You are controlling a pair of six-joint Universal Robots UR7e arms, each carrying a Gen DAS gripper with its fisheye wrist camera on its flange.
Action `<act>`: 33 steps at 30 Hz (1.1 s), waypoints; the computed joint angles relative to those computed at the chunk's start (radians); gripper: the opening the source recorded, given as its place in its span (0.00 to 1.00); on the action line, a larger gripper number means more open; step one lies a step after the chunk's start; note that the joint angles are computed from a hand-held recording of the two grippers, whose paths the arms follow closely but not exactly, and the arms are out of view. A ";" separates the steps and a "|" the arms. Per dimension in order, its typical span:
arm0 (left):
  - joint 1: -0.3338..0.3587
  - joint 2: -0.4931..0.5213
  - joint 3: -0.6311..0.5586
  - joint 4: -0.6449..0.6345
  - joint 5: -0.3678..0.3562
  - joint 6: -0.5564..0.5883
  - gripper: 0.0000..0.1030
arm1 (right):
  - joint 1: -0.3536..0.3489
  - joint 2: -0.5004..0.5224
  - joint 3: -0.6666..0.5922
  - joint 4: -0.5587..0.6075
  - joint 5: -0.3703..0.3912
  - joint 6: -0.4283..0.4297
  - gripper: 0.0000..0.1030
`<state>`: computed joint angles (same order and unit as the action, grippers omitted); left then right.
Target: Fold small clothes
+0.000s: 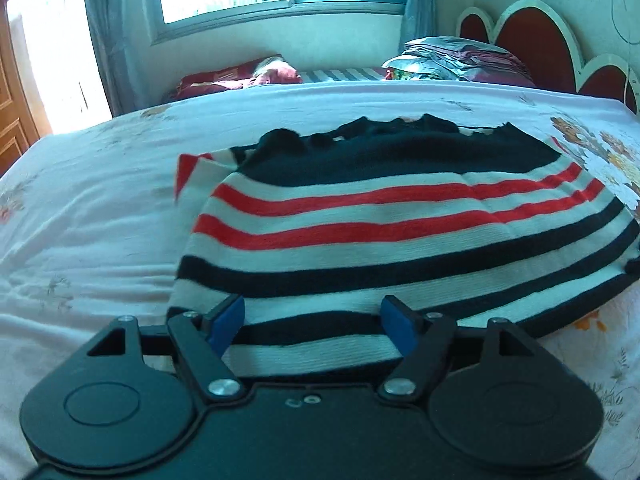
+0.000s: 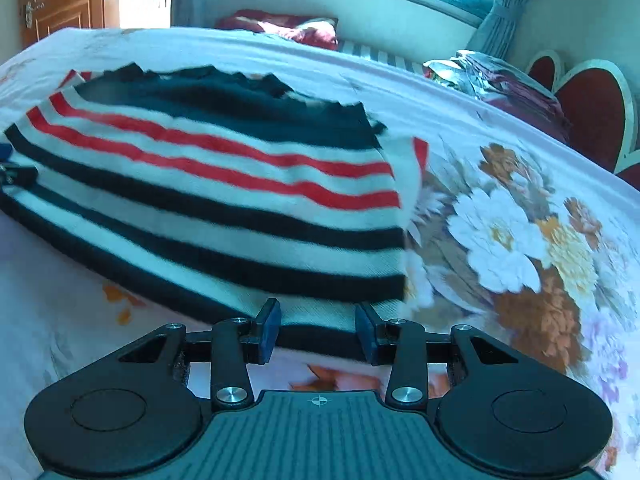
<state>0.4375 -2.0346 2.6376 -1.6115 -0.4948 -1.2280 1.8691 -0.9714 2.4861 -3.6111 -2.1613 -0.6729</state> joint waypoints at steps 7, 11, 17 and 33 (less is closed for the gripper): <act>-0.081 -0.026 -0.041 0.279 -0.020 -0.225 0.67 | -0.067 -0.138 0.076 -0.042 0.121 0.035 0.39; -0.069 -0.077 -0.034 0.281 -0.036 -0.197 0.65 | -0.114 -0.190 0.042 0.112 0.176 0.120 0.39; -0.092 -0.113 -0.032 0.341 -0.058 -0.245 0.62 | -0.152 -0.215 0.072 0.169 0.187 0.145 0.23; -0.093 -0.061 -0.030 0.352 -0.069 -0.326 0.62 | -0.065 -0.074 0.083 -0.155 0.141 0.035 0.20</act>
<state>0.3447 -2.0961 2.6080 -1.2599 -0.5639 -1.5541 1.8040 -1.0452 2.5693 -3.7666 -2.0199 -0.6374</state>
